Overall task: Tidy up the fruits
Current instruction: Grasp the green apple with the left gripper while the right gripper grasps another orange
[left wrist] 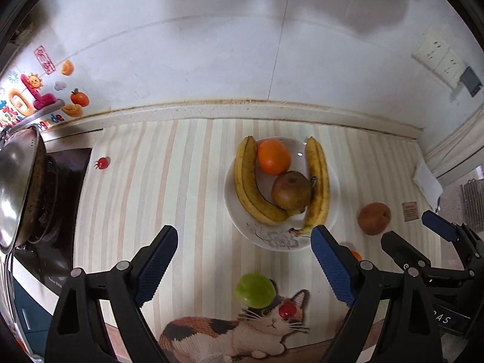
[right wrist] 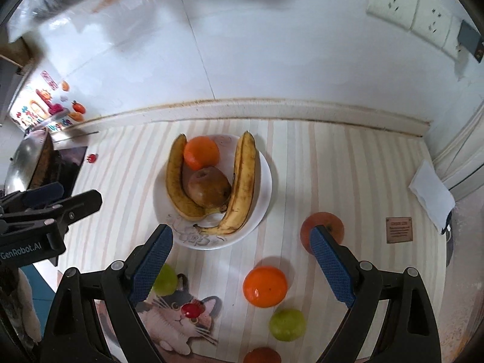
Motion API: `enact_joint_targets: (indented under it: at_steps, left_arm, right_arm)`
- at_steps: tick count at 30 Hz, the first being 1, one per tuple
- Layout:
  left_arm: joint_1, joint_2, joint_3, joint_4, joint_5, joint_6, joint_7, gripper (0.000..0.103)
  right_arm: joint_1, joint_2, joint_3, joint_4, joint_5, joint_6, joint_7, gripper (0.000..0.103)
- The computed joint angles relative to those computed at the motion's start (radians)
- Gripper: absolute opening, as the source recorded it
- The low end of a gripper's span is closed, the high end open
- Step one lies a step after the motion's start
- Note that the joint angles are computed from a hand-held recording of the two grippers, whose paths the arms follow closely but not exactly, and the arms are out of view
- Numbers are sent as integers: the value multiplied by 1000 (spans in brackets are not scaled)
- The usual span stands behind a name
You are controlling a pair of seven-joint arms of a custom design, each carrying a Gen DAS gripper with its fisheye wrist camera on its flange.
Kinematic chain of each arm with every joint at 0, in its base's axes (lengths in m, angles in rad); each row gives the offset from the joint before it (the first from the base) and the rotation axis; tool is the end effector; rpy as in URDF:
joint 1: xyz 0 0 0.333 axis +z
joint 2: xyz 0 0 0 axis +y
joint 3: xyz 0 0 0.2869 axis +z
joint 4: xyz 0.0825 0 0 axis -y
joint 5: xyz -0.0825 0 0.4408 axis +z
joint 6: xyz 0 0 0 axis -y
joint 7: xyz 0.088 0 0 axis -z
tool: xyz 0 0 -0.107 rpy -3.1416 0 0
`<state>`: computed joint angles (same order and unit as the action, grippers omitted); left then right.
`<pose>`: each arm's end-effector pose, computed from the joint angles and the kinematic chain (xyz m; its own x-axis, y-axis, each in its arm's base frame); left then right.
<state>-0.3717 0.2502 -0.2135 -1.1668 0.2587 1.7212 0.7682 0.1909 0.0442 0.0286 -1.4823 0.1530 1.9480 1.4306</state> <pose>0.5983 -0.3415 0.6690 0.2167 -0.9732 0.0767 -0.9065 -0.2297 -0.3543 0.6380 0.1524 0.6571 0.3457 -0.9335 -0.0954 -0.8633 -0.2766 -0.4222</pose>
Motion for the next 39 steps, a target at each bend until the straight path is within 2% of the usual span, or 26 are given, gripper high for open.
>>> enact_joint_targets:
  at_steps: [3,7,13,14,16,18,25,35,39]
  left_arm:
    - [-19,-27,-4,-12,39,1,-20,90]
    - [-30,-59,-15,-32,61,15,-45,90]
    - [-25,-92,-26,-89,48,14,-64,90]
    - [-21,-96,-27,-106,36,11,-68,90]
    - [-11,-101,-29,-145,6,2,-73,90]
    - [1,-100,-30,-189,-38,-9,-70,90]
    - [44,-81,-37,-319,-247,21,-34,90]
    - [40,13,-37,-290,-291,14,4,90]
    - [41,16,-34,-305,-300,30,-7,73]
  right_arm:
    - [-2,-59,-2,-44,12,31,-11,94]
    - [-7,-107,-12,-69,68,29,-29,94]
    - [-19,-128,-19,-127,18,0,-15,93]
    - [-23,-120,-25,-137,36,-20,-19,90]
    - [-32,-97,-34,-141,69,-62,-19,68]
    - [-41,-83,-38,-164,81,-83,-15,64]
    - [-57,-37,-35,-202,71,-125,23,65]
    - [-50,26,-23,-209,31,-127,46,66]
    - [-49,37,-21,-201,33,-125,50,68]
